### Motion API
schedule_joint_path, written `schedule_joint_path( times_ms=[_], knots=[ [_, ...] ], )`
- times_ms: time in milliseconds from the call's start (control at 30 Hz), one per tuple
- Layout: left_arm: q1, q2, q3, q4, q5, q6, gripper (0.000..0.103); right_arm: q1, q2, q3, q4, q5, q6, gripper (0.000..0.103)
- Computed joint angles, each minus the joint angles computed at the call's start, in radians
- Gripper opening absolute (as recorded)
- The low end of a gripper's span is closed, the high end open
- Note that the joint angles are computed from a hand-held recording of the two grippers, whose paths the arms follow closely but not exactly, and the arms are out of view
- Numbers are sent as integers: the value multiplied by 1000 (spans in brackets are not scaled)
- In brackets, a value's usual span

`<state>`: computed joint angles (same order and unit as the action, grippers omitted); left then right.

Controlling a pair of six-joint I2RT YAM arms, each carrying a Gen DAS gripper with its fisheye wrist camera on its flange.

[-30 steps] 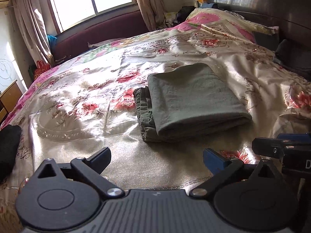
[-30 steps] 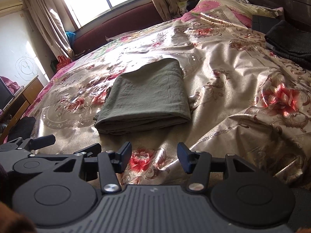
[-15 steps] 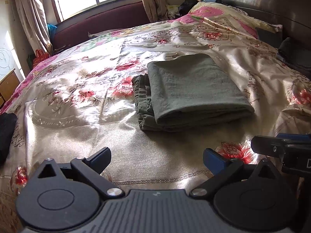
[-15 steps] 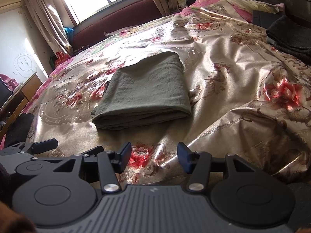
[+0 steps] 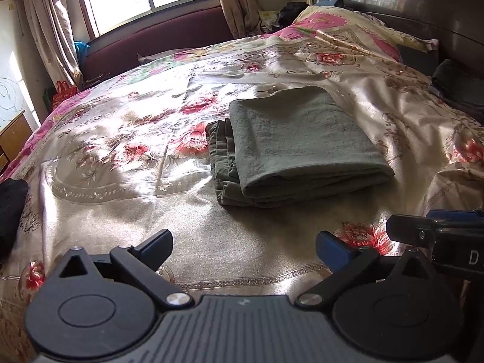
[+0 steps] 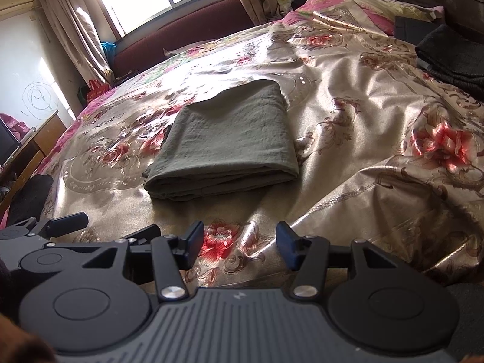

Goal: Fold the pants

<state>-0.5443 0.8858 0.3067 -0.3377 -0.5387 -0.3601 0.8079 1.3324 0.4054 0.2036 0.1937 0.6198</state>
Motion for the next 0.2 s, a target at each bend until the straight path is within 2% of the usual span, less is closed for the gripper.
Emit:
schedule_joint_path(
  times_ms=[200],
  knots=[
    [10,-1,1,1,6,5,103,8,15,6,4,5,0,55]
  ],
)
